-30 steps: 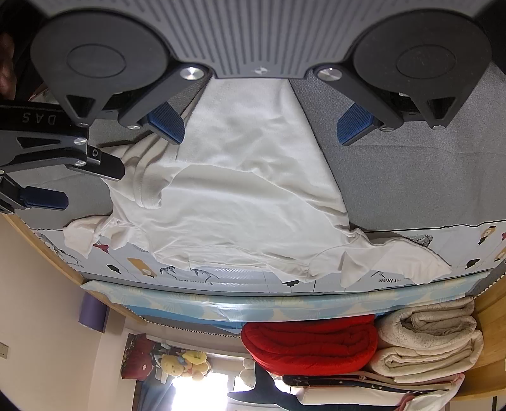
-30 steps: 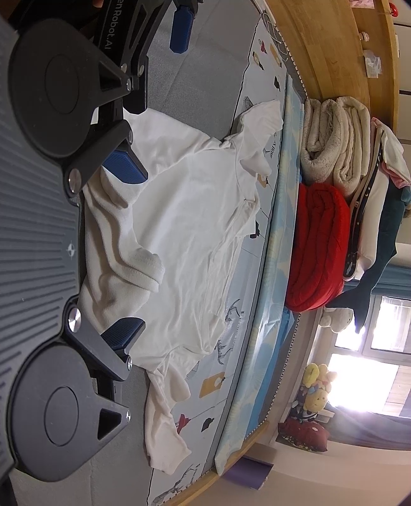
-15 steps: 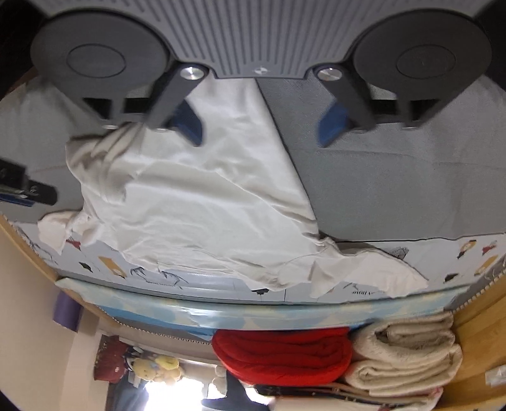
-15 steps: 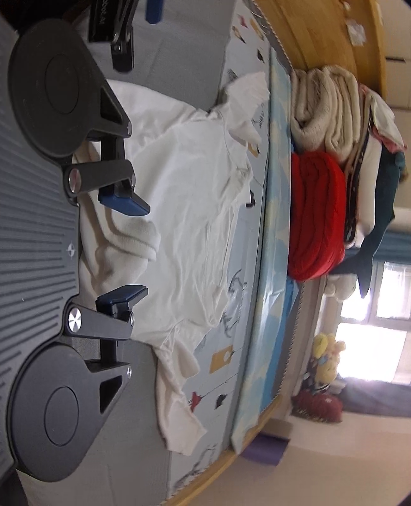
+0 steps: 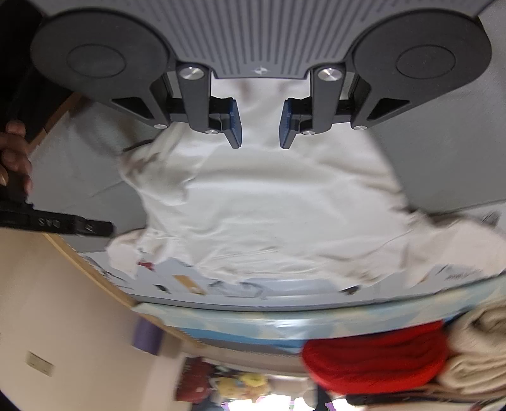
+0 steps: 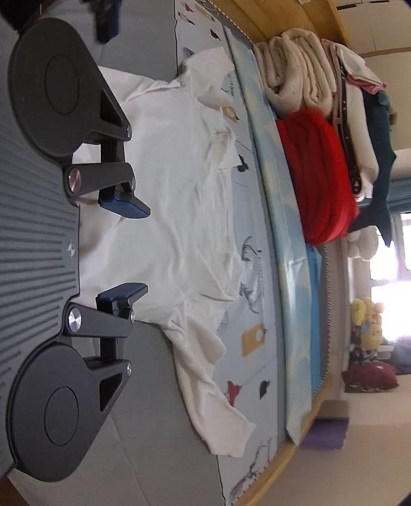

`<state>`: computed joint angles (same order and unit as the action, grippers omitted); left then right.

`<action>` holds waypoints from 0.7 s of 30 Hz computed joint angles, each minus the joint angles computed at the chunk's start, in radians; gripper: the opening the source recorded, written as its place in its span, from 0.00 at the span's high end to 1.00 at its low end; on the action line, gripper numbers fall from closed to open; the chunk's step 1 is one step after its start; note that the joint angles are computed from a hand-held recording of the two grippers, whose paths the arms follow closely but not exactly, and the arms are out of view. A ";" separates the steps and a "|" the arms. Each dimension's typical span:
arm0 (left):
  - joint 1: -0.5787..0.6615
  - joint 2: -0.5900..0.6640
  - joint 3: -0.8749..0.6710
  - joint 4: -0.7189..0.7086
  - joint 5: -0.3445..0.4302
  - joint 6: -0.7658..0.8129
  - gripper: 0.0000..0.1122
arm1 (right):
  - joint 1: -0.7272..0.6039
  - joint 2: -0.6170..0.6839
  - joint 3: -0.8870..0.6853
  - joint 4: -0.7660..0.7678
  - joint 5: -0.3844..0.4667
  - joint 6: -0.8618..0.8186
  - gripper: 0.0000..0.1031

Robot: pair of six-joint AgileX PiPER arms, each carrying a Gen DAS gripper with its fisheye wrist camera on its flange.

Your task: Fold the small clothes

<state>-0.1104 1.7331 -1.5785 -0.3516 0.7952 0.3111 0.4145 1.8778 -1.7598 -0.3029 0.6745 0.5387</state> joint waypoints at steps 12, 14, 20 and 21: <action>-0.152 0.294 -0.341 0.107 0.186 -0.210 0.62 | -0.010 0.106 -0.139 0.174 0.037 -0.131 0.54; -0.172 0.333 -0.380 0.171 0.235 -0.243 0.69 | -0.008 0.128 -0.177 0.194 0.060 -0.142 0.54; -0.110 0.198 -0.211 0.186 0.089 -0.211 0.97 | 0.001 0.190 -0.277 0.232 0.144 -0.178 0.54; -0.090 0.175 -0.192 0.197 0.090 -0.226 0.97 | 0.004 0.202 -0.294 0.237 0.161 -0.180 0.54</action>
